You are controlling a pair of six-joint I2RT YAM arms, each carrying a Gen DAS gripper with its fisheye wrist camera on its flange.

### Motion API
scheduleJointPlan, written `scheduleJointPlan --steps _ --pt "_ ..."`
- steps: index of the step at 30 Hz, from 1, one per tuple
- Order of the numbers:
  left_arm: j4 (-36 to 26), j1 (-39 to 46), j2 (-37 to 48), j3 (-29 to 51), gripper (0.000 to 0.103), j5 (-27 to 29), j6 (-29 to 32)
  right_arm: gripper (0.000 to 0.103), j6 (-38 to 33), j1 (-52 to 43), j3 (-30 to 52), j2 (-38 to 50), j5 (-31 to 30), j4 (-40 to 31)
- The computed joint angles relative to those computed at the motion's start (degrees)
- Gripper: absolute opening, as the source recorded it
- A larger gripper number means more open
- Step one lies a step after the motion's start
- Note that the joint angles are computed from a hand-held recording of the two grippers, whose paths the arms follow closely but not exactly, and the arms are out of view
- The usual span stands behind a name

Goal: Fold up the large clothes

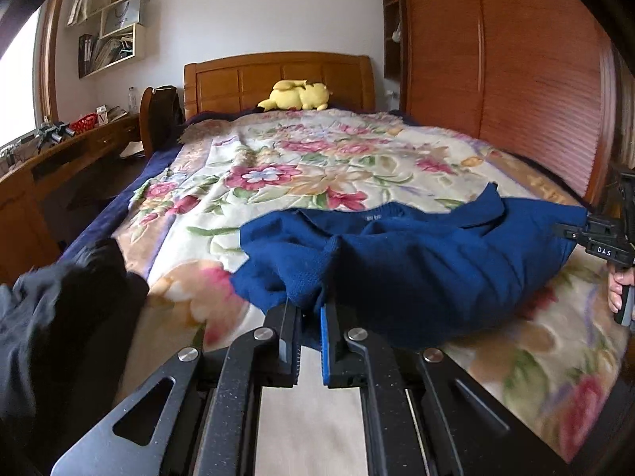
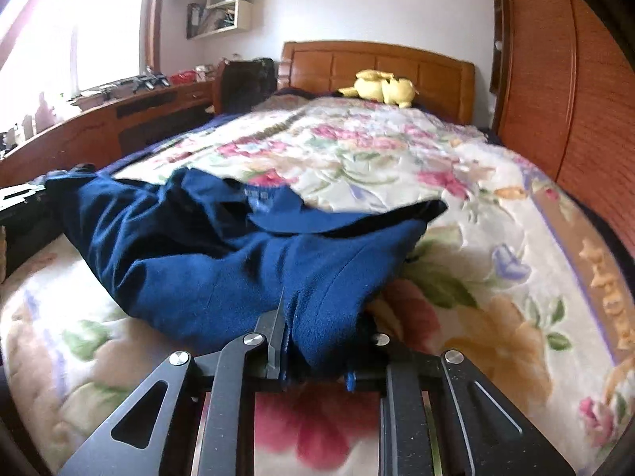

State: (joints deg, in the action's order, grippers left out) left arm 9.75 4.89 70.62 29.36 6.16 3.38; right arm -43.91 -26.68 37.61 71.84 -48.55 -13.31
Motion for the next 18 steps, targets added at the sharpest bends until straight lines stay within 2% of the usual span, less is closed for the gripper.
scheduleJointPlan --steps 2,5,10,12,15,18 --pt "-2.99 1.12 -8.0 -4.75 0.008 2.0 0.61 0.019 -8.81 -6.37 0.63 -1.73 -4.77 -9.63" --pt "-9.86 1.14 -20.62 -10.77 0.008 3.11 1.15 0.019 -29.65 -17.04 3.12 -0.03 -9.6 -29.06" --pt "-23.04 -1.78 -37.74 -15.01 0.008 1.03 0.17 0.019 -59.23 -31.48 5.58 4.76 -9.79 -52.27" --pt "-27.88 -1.48 -42.34 -15.47 0.008 1.22 -0.07 0.019 -67.9 -35.7 7.34 6.95 -9.08 -59.2" --pt "-30.45 -1.88 -43.66 -16.22 0.009 0.29 -1.08 0.02 -70.85 -37.83 8.1 7.92 -6.96 -61.04" --pt "-31.02 -1.46 -43.46 -16.71 0.012 0.39 -0.97 0.023 -65.04 -35.97 6.11 5.0 -4.8 -55.14"
